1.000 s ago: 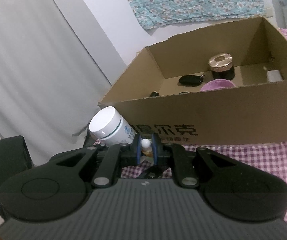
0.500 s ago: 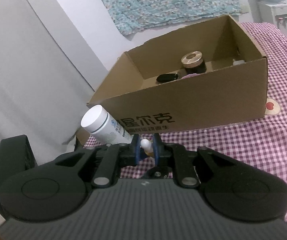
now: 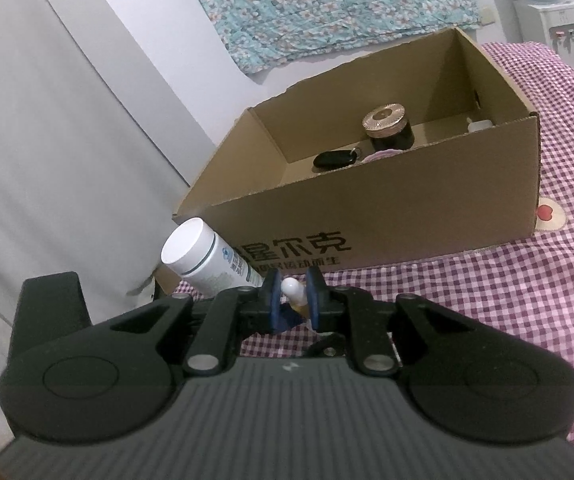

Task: Organize rigid objects
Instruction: 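Lift the green dropper bottle and carry it over the box wall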

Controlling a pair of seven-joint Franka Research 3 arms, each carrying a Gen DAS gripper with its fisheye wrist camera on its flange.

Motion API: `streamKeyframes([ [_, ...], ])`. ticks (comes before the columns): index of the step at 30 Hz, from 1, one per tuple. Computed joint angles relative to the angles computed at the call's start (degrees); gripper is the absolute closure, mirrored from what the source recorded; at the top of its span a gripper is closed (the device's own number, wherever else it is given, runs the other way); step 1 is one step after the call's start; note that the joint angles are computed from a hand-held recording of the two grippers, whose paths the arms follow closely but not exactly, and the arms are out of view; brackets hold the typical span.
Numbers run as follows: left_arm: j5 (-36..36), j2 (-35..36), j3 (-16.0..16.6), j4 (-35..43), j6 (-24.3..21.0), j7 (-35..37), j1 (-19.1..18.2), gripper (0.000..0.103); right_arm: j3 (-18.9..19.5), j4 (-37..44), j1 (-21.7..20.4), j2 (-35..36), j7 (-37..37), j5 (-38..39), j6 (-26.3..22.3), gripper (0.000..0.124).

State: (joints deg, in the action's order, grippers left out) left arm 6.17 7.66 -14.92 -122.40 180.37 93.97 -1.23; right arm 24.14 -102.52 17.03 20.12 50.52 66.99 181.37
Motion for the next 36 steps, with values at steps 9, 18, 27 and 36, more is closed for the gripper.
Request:
streamKeyframes([
  [9, -5.67, -0.29, -4.03, -0.32, 0.09, 5.10, 3.49, 0.070, -0.54, -0.13, 0.57, -0.10, 1.39, -1.45, -0.16, 0.110],
  [18, -7.43, -2.37, -4.05, -2.54, 2.34, 5.87, 2.99, 0.070, 3.06, 0.38, -1.90, -0.87, -6.90, 6.07, 0.87, 0.110],
  [27, -6.86, -6.46, -0.09, -2.18, 4.22, 3.88, -0.85, 0.070, 3.34, 4.15, -1.92, -4.68, -32.92, 28.14, 0.33, 0.110],
  [36, -3.05, -3.54, 2.65, 8.20, -1.15, -1.27, -3.21, 0.070, -5.83, 7.17, 3.30, -6.20, -23.32, 13.04, -5.03, 0.110],
])
